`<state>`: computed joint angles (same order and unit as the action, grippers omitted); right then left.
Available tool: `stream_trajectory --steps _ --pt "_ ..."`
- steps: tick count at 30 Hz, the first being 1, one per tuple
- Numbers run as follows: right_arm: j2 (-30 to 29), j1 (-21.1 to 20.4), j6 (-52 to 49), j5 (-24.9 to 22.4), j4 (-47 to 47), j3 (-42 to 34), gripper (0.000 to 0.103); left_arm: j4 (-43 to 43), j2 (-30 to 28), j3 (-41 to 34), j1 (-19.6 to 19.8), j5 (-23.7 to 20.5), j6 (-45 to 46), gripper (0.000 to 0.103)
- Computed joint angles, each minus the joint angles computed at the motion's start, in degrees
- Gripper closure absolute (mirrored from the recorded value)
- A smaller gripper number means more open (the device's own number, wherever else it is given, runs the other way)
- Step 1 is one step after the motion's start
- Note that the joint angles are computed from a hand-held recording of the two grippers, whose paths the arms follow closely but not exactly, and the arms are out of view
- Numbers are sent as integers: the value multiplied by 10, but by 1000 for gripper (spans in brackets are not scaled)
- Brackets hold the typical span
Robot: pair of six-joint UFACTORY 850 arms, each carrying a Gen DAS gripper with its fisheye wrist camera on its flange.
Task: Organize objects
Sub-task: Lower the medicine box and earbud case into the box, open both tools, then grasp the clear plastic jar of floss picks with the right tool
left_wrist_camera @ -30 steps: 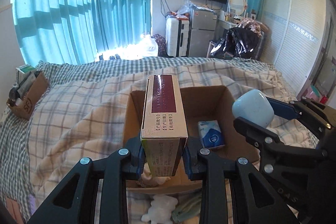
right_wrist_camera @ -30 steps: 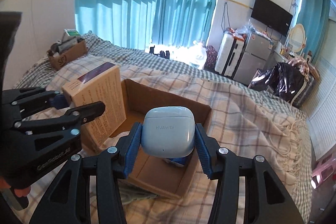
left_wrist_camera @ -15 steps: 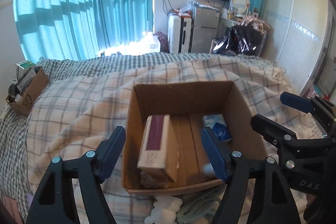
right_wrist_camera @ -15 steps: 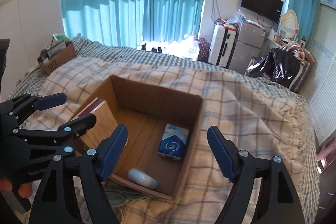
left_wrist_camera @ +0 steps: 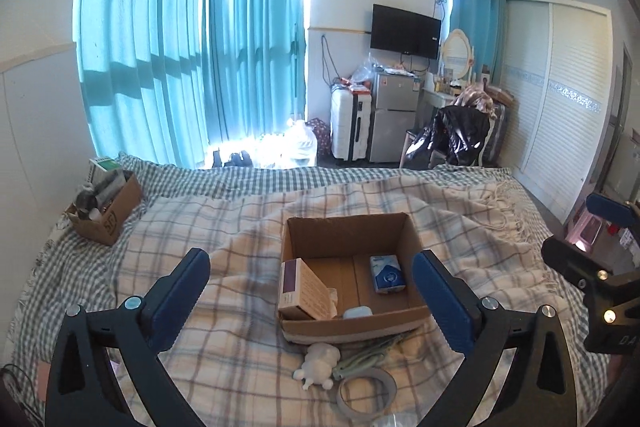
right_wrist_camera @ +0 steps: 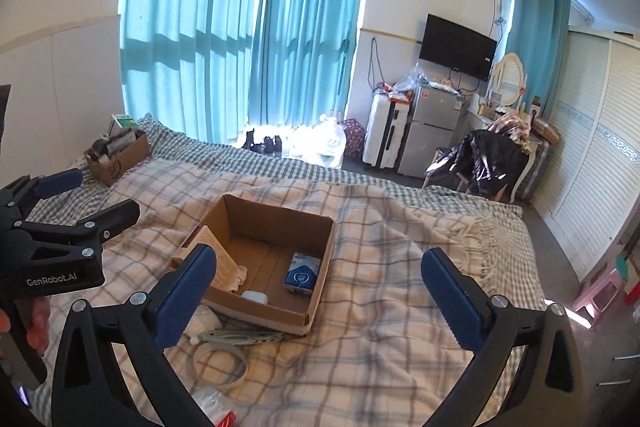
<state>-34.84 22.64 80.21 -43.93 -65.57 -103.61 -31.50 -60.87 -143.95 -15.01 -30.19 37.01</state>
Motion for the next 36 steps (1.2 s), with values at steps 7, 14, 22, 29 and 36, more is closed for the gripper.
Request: stream_trajectory --steps 7,14,22,29,36 --pt "52 41 18 -35 4 61 0 -107 141 237 15 60 123 0" --pt "33 62 28 -10 46 100 0 -108 189 364 25 109 144 0" --pt "-22 67 -16 52 126 109 0 -40 176 427 37 140 70 0" --pt "-76 67 -120 60 226 66 0 38 153 419 43 124 -12 0" --pt "-136 72 -154 16 256 -20 1 55 147 415 46 120 -42 0"
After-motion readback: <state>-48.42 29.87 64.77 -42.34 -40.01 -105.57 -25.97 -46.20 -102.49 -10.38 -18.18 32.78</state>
